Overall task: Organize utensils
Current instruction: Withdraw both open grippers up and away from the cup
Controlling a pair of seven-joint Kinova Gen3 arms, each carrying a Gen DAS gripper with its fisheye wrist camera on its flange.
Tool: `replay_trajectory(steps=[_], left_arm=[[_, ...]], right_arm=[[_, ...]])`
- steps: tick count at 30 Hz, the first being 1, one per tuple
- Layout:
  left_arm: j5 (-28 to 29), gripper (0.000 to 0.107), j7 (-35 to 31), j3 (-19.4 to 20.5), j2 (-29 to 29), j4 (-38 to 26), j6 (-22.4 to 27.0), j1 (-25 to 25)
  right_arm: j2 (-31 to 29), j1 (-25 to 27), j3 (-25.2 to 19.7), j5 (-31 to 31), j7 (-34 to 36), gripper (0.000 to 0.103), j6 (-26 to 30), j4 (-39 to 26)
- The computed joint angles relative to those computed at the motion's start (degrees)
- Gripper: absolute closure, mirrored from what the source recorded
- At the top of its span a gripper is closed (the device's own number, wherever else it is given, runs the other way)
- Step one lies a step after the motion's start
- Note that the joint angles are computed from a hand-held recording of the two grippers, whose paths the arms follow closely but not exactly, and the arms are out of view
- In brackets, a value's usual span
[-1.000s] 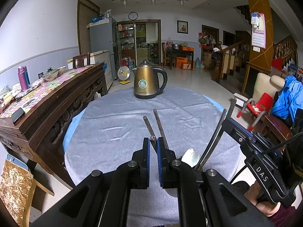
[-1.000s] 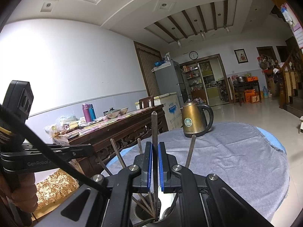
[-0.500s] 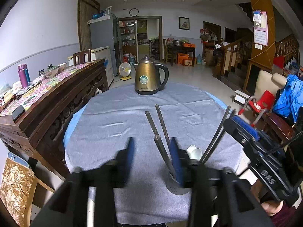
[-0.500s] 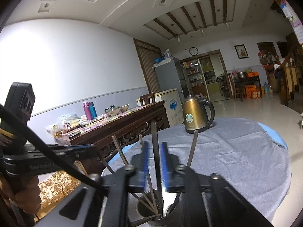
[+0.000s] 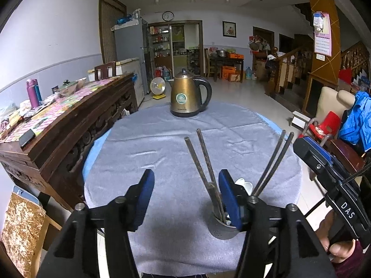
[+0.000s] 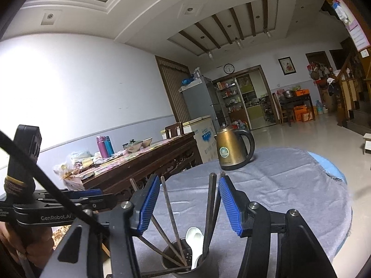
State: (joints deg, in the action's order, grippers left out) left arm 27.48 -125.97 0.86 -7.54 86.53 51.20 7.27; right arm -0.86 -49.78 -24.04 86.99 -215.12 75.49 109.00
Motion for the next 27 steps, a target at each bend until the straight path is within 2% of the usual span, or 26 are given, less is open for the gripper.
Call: replay_trajectory(steps=[8, 17, 23, 25, 27], left_arm=[[-2.8, 0.040, 1.8, 0.6, -0.8, 0.9, -2.5, -0.1], [-4.8, 0.038, 2.7, 0.1, -0.9, 1.0, -3.2, 0.2], [-5.9, 0.037, 3.4, 0.2, -1.3, 1.3, -3.6, 0.0], [-6.3, 0.034, 3.4, 0.2, -1.5, 1.5, -3.7, 0.0], [-6.3, 0.025, 3.2, -0.1, -2.0, 2.3, -4.5, 0.0]], right_arm=[[0.4, -1.0, -0.4, -1.9, 1.9, 0.045, 2.6, -1.7], [0.7, -2.1, -0.9, -5.1, 6.5, 0.028, 5.8, -4.9], [1.2, -3.7, -1.2, -7.9, 10.2, 0.024, 8.4, -7.5], [1.3, -4.3, -1.3, -9.2, 11.1, 0.022, 9.4, -8.2], [1.4, -4.7, -1.3, -10.5, 12.1, 0.021, 10.1, -9.3]])
